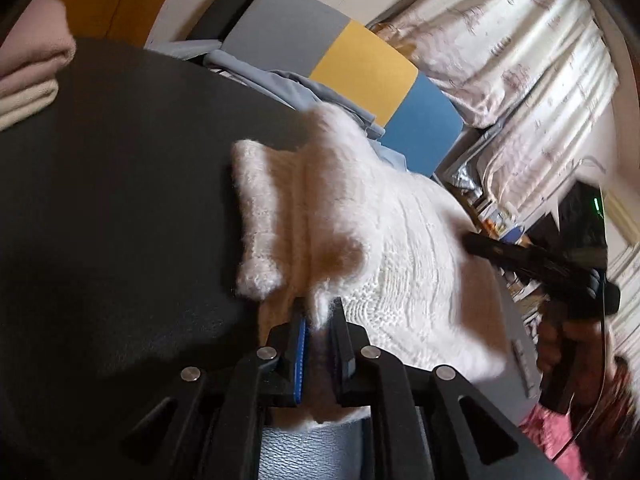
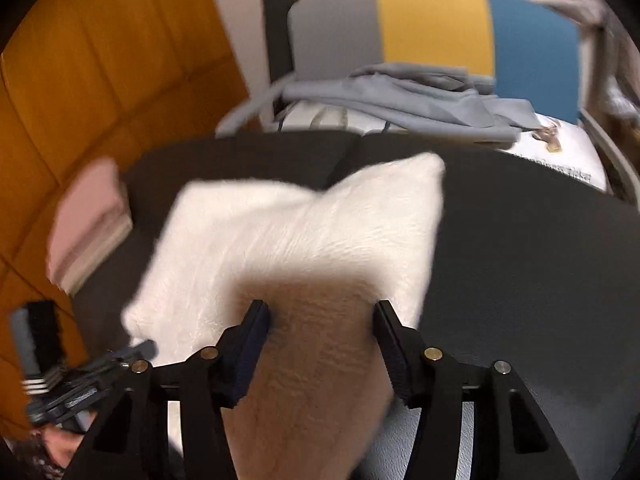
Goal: Fold clothes
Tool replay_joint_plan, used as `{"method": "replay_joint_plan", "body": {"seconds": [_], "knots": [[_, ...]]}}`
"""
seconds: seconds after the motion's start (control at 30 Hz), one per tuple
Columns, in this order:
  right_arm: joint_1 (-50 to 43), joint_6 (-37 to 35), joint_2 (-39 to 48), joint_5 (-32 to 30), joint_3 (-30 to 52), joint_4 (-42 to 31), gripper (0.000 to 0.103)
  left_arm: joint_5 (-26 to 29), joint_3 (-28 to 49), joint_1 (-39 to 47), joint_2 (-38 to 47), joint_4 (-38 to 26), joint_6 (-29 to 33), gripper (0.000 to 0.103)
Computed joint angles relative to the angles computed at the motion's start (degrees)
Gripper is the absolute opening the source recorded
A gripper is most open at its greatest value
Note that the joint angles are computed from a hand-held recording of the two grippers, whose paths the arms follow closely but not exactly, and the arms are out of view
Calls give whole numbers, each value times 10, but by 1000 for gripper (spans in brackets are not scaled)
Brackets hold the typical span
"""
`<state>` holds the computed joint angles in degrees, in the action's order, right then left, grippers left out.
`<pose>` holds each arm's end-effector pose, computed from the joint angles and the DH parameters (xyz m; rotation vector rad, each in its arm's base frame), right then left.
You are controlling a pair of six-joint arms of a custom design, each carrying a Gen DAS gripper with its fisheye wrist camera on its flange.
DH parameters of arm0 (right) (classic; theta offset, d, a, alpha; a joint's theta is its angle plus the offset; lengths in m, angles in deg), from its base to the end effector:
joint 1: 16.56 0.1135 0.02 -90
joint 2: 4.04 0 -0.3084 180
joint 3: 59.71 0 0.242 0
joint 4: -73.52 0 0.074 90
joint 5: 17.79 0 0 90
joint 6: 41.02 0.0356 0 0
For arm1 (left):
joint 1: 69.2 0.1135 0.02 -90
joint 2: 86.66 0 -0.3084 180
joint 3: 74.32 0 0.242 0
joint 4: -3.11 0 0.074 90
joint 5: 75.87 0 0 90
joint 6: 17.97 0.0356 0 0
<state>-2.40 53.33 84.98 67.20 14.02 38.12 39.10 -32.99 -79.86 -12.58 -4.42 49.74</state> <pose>0.3071 0.0807 0.2733 -0.2493 2.4544 0.2482 0.2134 -0.0555 0.2104 0.0017 2.3202 -0.7933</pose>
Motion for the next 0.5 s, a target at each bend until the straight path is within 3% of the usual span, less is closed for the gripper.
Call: {"method": "replay_joint_plan", "body": {"seconds": [0.07, 0.2, 0.27, 0.33, 0.37, 0.43, 0.5], "knots": [[43, -30, 21, 63, 27, -10, 32, -7, -1, -4, 2, 2, 11, 11], [85, -49, 30, 108, 77, -27, 12, 51, -22, 35, 20, 49, -11, 11], [93, -62, 63, 116, 96, -47, 12, 74, -33, 52, 26, 78, -40, 11], [102, -65, 89, 136, 81, -31, 13, 81, -64, 75, 4, 125, -86, 9], [109, -71, 84, 140, 52, 13, 14, 74, -83, 88, -15, 148, -109, 9], [107, -75, 67, 116, 28, 45, 15, 39, -105, 111, -48, 153, -119, 8], [97, -58, 53, 77, 18, 64, 17, 62, -74, 132, -7, 78, -83, 3]]}}
